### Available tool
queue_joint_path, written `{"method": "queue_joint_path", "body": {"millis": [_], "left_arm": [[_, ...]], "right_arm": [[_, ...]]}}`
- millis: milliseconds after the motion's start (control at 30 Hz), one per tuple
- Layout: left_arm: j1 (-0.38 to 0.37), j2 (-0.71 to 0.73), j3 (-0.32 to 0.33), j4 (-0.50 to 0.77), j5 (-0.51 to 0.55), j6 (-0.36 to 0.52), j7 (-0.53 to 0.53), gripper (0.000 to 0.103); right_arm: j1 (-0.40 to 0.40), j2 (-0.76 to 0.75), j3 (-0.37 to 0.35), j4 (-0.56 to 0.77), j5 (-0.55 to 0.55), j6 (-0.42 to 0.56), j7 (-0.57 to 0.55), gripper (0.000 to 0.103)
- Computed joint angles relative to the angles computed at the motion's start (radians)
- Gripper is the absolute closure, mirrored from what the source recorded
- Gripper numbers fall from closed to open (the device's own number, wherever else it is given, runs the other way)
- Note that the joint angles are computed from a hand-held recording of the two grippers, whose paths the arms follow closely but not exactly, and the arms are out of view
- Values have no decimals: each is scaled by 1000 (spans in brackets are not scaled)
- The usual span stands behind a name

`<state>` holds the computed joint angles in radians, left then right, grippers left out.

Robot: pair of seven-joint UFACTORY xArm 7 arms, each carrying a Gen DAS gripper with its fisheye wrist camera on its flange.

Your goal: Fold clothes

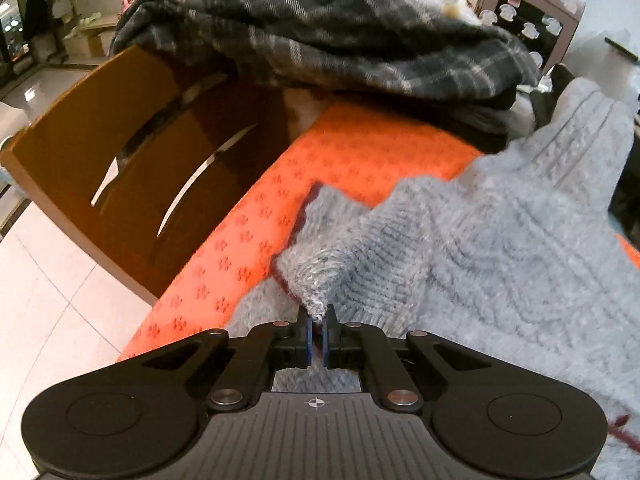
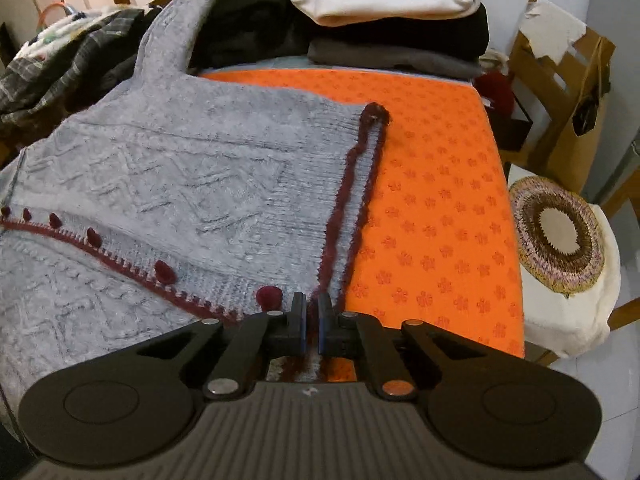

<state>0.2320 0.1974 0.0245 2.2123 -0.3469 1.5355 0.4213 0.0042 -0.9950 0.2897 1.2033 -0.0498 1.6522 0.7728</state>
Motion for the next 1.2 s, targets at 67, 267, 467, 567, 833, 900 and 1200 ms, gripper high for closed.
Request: {"method": "queue_joint_path", "body": {"millis": [67, 267, 467, 567, 833, 900, 1200], "left_arm": [[1, -43, 1, -70, -12, -26, 22, 88], [-39, -247, 35, -332, -46, -143, 139, 62], [-166, -410, 65, -530, -133, -213, 341, 51], [-214, -380, 56, -507, -155, -198, 322, 51], [-318, -217, -52, -371, -143, -217, 213, 50], [-342, -153, -82, -301, -129, -221, 195, 45], [-471, 307, -179, 316, 39, -19, 78, 95]], "right_arm": [[6, 13, -5, 10, 0, -10, -12, 96], [-10, 29, -35, 56, -4, -18, -13, 83], [-48, 42, -92, 52, -43, -106, -30, 73], [-61, 58, -126, 21, -59, -172, -50, 70], [-88, 107, -209, -75, -60, -325, -86, 68], [-90, 119, -232, -97, -46, -362, -92, 63], [-83, 170, -281, -147, 17, -462, -139, 70]]}}
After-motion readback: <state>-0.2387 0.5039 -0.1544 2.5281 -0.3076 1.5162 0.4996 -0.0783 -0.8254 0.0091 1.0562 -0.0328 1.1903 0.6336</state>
